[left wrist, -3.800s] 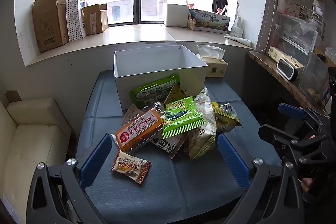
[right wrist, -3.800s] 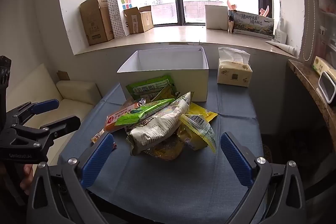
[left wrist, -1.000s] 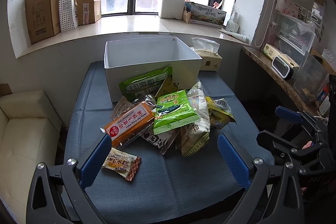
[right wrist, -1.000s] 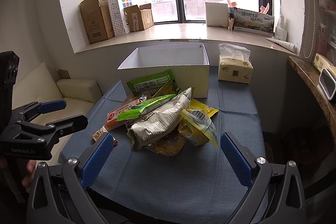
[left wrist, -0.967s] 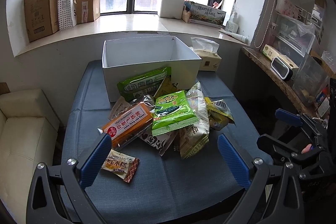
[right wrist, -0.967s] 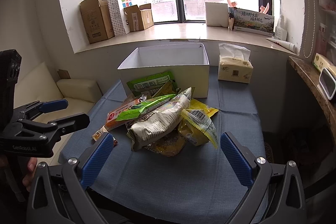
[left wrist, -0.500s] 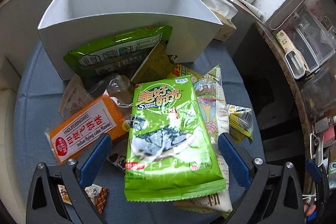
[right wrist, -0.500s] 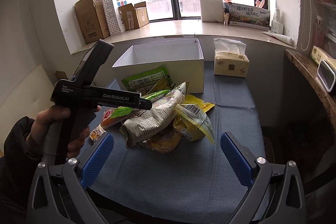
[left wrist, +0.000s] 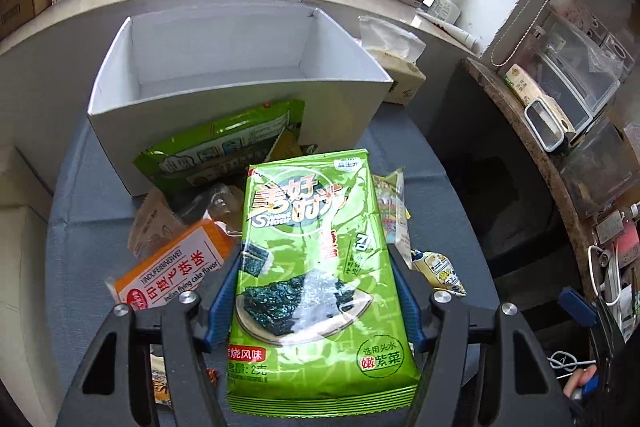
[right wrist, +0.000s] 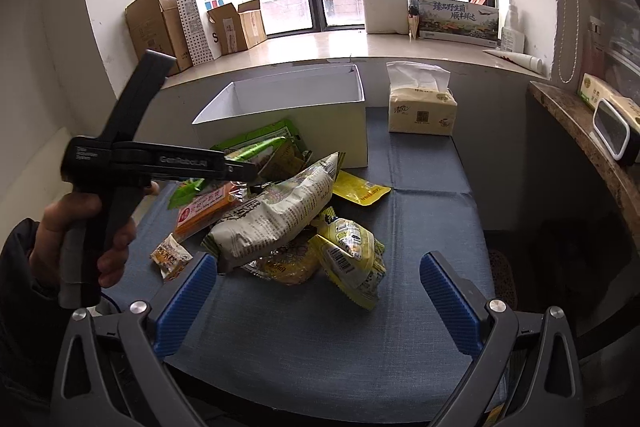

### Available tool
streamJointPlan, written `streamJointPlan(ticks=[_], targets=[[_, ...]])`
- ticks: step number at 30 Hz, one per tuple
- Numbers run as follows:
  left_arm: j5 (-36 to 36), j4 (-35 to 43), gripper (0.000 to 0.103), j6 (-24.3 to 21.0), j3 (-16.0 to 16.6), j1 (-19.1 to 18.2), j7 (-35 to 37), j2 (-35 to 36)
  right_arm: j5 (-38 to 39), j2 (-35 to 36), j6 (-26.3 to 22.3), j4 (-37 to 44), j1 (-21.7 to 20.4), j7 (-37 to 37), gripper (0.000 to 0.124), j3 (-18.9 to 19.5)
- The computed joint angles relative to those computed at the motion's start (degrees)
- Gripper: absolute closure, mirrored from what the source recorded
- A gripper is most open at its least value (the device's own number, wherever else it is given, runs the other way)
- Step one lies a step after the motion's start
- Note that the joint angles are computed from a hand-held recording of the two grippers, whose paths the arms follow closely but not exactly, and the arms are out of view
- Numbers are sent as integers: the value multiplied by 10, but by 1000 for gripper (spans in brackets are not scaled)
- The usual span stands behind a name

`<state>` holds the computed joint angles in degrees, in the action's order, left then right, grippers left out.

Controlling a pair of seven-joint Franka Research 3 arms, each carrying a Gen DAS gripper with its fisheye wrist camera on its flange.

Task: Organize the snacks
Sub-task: 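Grasp the green seaweed packet with the left tool while the right tool grasps a yellow chip bag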

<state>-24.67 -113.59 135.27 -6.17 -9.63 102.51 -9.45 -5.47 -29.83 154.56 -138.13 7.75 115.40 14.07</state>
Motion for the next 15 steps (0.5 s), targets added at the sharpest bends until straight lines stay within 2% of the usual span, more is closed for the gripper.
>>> streamJointPlan(ticks=[4, 7, 15], targets=[[-9, -68, 32, 51, 14, -7, 45, -76, 2, 19, 14, -6, 5, -25, 21, -16], [-6, -120, 32, 75, 33, -19, 65, -134, 6, 56, 6, 6, 4, -48, 21, -28], [32, -225, 32, 118, 67, -52, 51, -248, 29, 165, 8, 49, 28, -128, 21, -68]])
